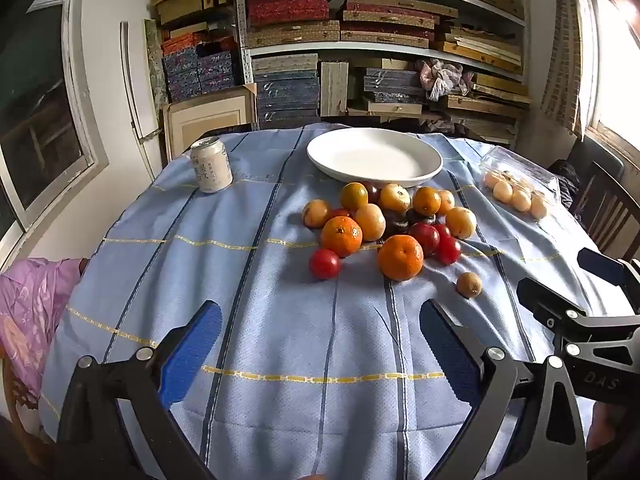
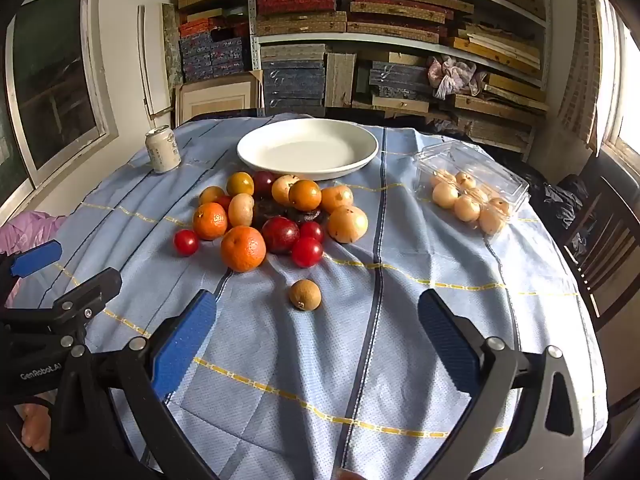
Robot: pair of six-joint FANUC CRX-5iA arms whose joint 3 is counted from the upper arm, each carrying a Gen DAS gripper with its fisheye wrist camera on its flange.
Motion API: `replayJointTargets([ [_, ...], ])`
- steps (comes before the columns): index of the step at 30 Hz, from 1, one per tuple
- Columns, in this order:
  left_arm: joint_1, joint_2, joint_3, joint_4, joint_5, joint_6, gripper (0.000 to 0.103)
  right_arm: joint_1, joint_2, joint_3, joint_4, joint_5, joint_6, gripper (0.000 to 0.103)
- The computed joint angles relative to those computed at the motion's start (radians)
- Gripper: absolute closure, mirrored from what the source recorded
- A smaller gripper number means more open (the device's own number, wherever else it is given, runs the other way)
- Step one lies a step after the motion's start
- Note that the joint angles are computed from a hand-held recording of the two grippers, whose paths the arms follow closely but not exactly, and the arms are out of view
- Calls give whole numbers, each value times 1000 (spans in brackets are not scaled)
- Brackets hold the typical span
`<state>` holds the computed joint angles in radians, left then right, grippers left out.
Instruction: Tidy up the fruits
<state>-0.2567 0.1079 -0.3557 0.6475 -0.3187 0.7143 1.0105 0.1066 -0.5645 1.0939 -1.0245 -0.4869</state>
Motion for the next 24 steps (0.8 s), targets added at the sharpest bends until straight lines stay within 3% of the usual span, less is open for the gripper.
replayJointTargets([
  [22, 7, 1, 17, -42, -28, 40, 3, -1, 5, 4, 2, 3, -5, 4],
  [24, -7, 14, -24, 27, 22, -26, 3, -2, 5, 2, 4, 3, -7, 4],
])
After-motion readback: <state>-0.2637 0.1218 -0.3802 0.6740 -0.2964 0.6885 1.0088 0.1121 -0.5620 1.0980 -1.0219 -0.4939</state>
